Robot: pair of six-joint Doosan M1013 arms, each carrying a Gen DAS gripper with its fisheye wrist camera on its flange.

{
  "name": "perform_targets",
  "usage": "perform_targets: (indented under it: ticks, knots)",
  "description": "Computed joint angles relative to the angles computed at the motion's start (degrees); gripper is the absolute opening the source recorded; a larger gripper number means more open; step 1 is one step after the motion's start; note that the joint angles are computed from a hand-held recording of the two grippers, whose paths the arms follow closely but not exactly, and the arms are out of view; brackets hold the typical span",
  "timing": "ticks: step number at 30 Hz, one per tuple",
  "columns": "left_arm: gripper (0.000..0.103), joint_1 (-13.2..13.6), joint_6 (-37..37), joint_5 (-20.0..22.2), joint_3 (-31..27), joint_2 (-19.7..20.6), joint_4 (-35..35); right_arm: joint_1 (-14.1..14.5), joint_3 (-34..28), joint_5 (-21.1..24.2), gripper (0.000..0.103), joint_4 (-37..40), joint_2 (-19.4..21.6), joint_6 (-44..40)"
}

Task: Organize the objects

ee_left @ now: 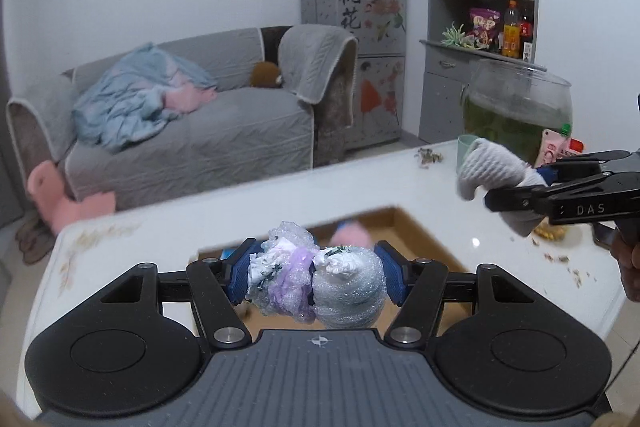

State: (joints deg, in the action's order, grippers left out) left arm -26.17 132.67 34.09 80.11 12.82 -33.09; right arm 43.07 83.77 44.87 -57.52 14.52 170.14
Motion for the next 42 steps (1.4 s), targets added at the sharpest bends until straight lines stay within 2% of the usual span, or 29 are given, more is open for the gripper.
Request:
perform_targets:
  ticks: [6, 11, 20, 24, 29, 34, 42]
  knots:
    - [0.068, -4.19, -1.07, 2.7, -8.18, 6.59, 5.24, -2.55, -1.99, 0.31, 0.046, 5.08, 0.84, -3.13]
    - [0.068, -6.27, 2.25, 6.08, -12.68, 11.93, 5.89, -3.39, -2.59, 1.99, 0.046, 7.43, 1.33, -4.67]
    - [0.068, -7.44, 9.81, 10.29, -17.9, 18.71, 4.66, -5.51, -2.86, 3.53, 0.046, 12.71, 2.13, -8.04]
    - [0.068, -7.59, 9.29, 14.16, -21.42, 21.73, 8.21, -6.16, -3.37, 3.42, 0.046, 15.13, 2.83, -10.01]
    - [0.068, -7.6, 9.2, 15.21, -22.43, 23.08, 15.37, -7.0, -5.18, 2.7, 0.046, 18.64, 4.27, -12.95]
    - [0.069, -7.06, 10.65, 15.91, -23.32, 23.22, 16.38, -7.49, -7.22, 2.49, 0.047, 22.61, 5.85, -15.48]
    - [0.07, -7.34, 8.63, 15.07, -23.87, 23.54, 18.53, -7.17, -10.67, 7.2, 0.047, 24.88, 8.48, -17.19]
